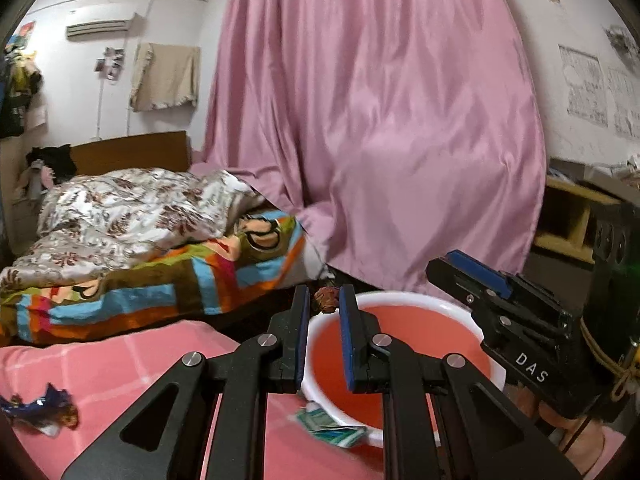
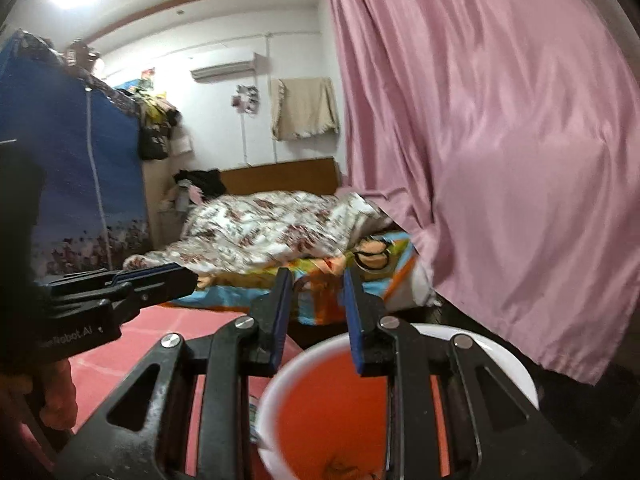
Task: Collect trash
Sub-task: 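Carry the biscuit pieces over the bucket and open both tools to drop them, then move both tools back over the blue wrapper on the bedspread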
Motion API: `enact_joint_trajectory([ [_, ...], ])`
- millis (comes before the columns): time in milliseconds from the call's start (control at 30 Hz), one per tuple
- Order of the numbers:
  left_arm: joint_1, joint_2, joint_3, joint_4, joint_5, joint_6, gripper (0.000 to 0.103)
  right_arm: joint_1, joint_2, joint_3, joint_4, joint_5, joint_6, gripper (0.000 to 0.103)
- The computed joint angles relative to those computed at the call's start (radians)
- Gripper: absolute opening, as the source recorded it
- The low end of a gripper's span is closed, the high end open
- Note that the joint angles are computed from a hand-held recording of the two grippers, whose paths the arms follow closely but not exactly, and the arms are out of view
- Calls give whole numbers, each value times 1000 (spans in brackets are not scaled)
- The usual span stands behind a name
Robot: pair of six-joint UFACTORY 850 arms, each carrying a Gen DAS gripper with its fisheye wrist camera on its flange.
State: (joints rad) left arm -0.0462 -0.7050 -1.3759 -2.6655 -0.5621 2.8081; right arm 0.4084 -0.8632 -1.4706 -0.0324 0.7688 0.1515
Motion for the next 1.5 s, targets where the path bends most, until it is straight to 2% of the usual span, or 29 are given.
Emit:
enact_joint_trajectory([
  [200, -28, -60, -77, 95, 110, -76, 12, -21, -33, -56, 7, -141, 15, 42],
  [300, -32, -95, -125, 202, 164, -186, 12, -34, -47, -73, -24, -188, 58, 42],
  [433, -32, -155, -216, 522, 230, -533, 12, -40, -58, -89, -34, -219, 83, 42],
  [533, -27, -188, -265, 752, 227, -782, 12, -42, -61, -96, -23, -232, 80, 42],
  [767, -26, -212, -308, 1024, 231, -1073, 14, -42, -68, -107, 2, -255, 82, 43],
  [900, -12, -212, -311, 1039, 202, -1128, 17, -41, -69, -106, 22, -252, 79, 43],
  [1033, -3, -190, -281, 918, 185, -1037, 35, -37, -76, -117, 35, -262, 79, 43],
  [1067, -1, -185, -276, 895, 180, -1022, 36, -36, -76, -117, 40, -263, 75, 43],
  [1300, 8, -160, -250, 782, 202, -938, 38, -26, -74, -119, 89, -258, 40, 47],
  [1500, 19, -153, -236, 727, 193, -910, 48, -21, -77, -123, 110, -256, 26, 53],
])
